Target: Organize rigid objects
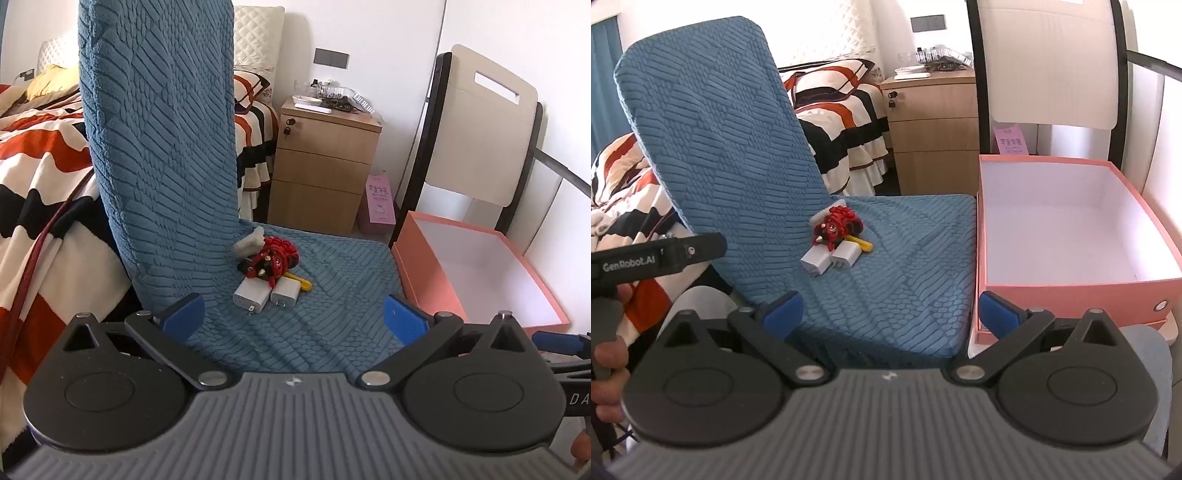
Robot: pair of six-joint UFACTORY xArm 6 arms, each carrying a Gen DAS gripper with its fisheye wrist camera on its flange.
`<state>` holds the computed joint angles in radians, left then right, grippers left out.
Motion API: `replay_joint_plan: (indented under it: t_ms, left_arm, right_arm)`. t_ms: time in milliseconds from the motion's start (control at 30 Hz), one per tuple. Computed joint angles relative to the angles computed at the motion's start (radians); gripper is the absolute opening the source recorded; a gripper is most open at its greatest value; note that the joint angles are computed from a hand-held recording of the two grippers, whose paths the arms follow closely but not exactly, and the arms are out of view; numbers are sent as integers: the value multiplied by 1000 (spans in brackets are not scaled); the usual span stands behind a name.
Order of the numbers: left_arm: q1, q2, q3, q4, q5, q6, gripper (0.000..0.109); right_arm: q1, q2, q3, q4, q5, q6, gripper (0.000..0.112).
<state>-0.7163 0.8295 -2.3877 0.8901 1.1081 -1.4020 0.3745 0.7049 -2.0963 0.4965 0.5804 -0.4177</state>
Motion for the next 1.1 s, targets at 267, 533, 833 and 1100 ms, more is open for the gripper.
replay_joint_plan:
  t_ms: [267, 533, 833, 1100]
  left_arm:
    - [0, 0, 10, 5, -3, 1, 103]
    - [0, -11, 31, 5, -1, -3, 103]
    - [1, -11, 36, 5, -1, -8, 103]
    - [2, -22, 56, 9, -1, -19, 103]
  right_arm:
    - [1, 8, -10, -1, 12, -4, 103]
    - [0, 11, -10, -5, 17, 3, 103]
    - [0, 19, -19, 15, 27, -13, 103]
    - [-1, 30, -37, 14, 44, -10, 103]
